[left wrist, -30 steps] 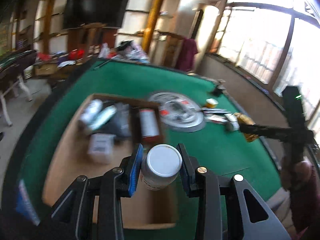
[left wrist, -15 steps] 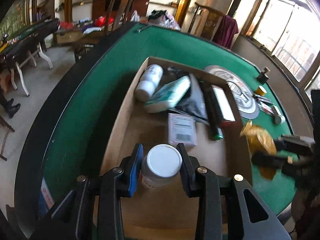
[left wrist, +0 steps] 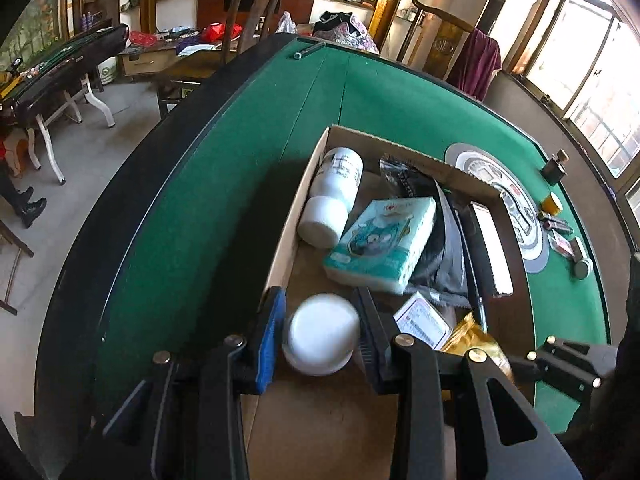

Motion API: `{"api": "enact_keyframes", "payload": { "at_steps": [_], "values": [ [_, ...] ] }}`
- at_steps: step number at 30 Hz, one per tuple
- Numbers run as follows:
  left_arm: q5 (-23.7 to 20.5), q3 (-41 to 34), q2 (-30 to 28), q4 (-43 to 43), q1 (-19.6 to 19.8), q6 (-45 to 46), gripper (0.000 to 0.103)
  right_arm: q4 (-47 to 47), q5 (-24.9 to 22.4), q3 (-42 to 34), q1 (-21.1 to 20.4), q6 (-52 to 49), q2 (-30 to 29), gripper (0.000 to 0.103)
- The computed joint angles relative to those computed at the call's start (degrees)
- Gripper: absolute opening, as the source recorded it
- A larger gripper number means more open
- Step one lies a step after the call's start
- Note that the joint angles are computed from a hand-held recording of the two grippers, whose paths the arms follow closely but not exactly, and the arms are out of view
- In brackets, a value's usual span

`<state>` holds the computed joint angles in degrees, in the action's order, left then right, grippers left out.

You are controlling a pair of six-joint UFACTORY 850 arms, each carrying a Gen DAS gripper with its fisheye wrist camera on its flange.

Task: Organize objects
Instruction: 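Carry the bottle and cracker pack into the cardboard box and open both tools, then withdraw both open tools from the box back over the table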

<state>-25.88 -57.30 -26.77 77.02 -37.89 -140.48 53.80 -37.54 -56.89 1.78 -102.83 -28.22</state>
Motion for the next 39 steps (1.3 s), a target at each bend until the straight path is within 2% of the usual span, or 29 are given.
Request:
{"api": "enact_keyframes", "payload": {
  "at_steps": [2, 5, 6, 7, 9, 11, 13, 18, 22, 27, 31, 35, 39],
  "values": [
    [0.08, -0.20, -0.18, 0.93, 0.12, -1.05, 0.038, -0.34, 0.73, -0.12, 0.41, 0.59, -0.34, 0.050],
    [-0.66, -0.22, 0.08, 2.68, -0.34, -3.08, 0.050, -0.17, 1.82, 0.01, 1.02, 0.53, -0.44, 0.051],
    [-1.56, -0.39, 0.21, 2.56, -0.76, -2.88, 0.057, 0.14, 2.25, 0.25, 1.03, -0.05, -0.21, 0.051],
    [-2.68, -0.51, 0.44, 2.30, -1.24, -2.51, 0.065, 0.78, 2.92, 0.63, 1.12, -0.99, 0.09, 0.051],
    [-6.47, -0.74, 1.01, 0.68, -2.67, -1.22, 0.073, 1.78, 3.68, 1.33, 1.19, -2.39, 0.72, 0.053],
    [-9.97, -0.40, 2.02, 0.54, -4.14, -1.72, 0.077, 2.93, 3.85, 2.14, 1.03, -3.94, 1.54, 0.056],
    [-12.42, 0.13, 3.18, 0.68, -5.34, -2.88, 0.082, 5.08, 3.97, 3.17, 0.65, -6.78, 2.72, 0.064],
    [-18.73, 1.92, 5.80, 0.18, -8.41, -5.33, 0.087, 11.08, 2.25, 5.40, -1.37, -13.68, 6.11, 0.080],
    [-21.38, 2.98, 7.05, -0.82, -10.17, -7.92, 0.088, 17.73, 1.27, 7.65, -3.37, -20.61, 9.28, 0.086],
    [-24.94, 3.38, 7.61, -2.68, -12.64, -10.84, 0.088, 23.86, 0.42, 9.77, -5.29, -27.30, 11.71, 0.089],
    [-29.82, 2.20, 6.71, -5.28, -15.18, -11.57, 0.088, 27.94, 0.38, 11.57, -7.17, -33.37, 13.39, 0.090],
    [-34.41, -0.55, 4.72, -8.56, -17.18, -9.06, 0.089, 29.65, -1.41, 12.74, -9.57, -36.29, 14.73, 0.092],
    [-36.77, -3.62, 2.89, -10.25, -18.10, -5.50, 0.089, 30.26, -2.96, 12.63, -11.45, -36.75, 14.96, 0.093]
  ]
}}
